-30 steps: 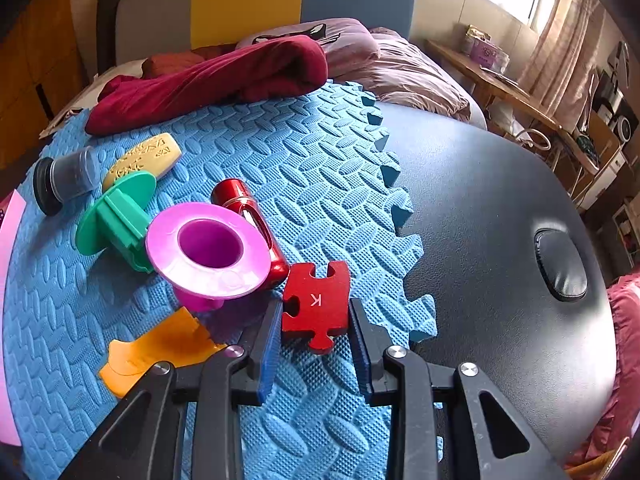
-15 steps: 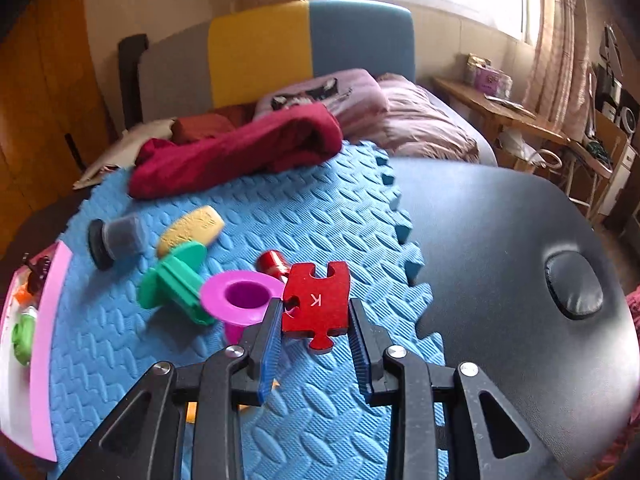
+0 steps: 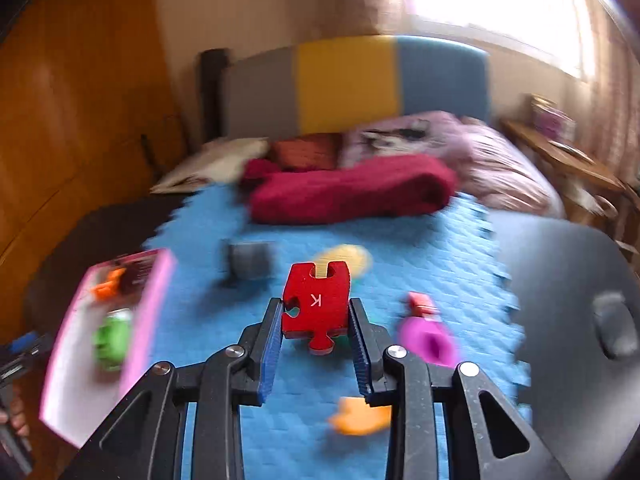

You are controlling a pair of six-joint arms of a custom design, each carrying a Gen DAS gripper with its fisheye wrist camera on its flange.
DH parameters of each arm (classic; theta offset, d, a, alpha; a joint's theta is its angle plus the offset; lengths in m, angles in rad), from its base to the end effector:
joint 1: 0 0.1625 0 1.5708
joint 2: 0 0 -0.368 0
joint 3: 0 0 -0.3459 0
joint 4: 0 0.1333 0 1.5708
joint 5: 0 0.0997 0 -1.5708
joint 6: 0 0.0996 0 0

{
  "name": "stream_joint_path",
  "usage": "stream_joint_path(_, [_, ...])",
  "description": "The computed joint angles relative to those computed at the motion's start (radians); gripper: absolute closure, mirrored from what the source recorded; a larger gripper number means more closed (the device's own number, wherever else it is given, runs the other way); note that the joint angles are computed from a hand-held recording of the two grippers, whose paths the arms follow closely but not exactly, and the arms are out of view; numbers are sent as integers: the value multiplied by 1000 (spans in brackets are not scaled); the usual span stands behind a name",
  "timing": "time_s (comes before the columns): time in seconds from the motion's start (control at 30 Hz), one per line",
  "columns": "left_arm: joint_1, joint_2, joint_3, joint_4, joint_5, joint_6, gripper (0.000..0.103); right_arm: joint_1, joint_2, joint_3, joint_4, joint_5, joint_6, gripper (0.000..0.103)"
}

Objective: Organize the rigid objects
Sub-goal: 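Carry the red K puzzle piece toward the white tray with the right tool, then lower the red puzzle piece into the tray and open the right tool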

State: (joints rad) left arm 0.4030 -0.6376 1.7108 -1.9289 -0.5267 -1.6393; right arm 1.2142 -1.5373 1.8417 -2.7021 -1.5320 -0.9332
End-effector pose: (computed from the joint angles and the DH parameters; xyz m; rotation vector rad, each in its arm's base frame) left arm -0.3769 -0.3992 -0.0256 -0.0511 2.1233 -1.0487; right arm -0.0401 -0.5006 0.4326 0.7378 -2.4123 0.9139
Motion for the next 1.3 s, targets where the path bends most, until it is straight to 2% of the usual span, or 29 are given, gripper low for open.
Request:
stream_joint_path(0.13, [0, -24, 22, 20, -1, -40, 24, 96, 17, 69, 49, -8, -34, 72])
stream_joint_path(0.3, [0, -46, 48, 20, 0, -63, 24, 215, 92, 115, 68, -44, -50, 72])
stream_joint_path(0.47, [0, -64, 79, -4, -3, -72, 24, 317, 254, 88, 37, -157, -34, 72])
stream_joint_path(0.57, [3, -72, 95, -18, -10, -79, 24, 343, 352, 61, -18, -235, -31, 72])
stream_joint_path(0.7, [7, -76, 111, -48, -17, -70, 24, 341, 433, 22, -31, -314, -18, 72])
stream_joint_path(0.77, [7, -76, 114, -54, -16, -64, 24, 331, 439, 17, -25, -313, -7, 71])
stream_joint_path(0.83, [7, -76, 113, -49, -13, -65, 24, 328, 433, 6, 13, -310, 29, 65])
stream_joint_path(0.9, [8, -77, 116, -58, -13, -61, 24, 321, 407, 10, 39, -281, 44, 63])
stream_joint_path(1.07, [6, -76, 105, -32, -11, -76, 24, 302, 303, 64, 53, -178, 16, 59])
stream_joint_path(1.3, [-9, -58, 66, 15, -3, -64, 24, 263, 192, 114, 24, -117, -18, 59])
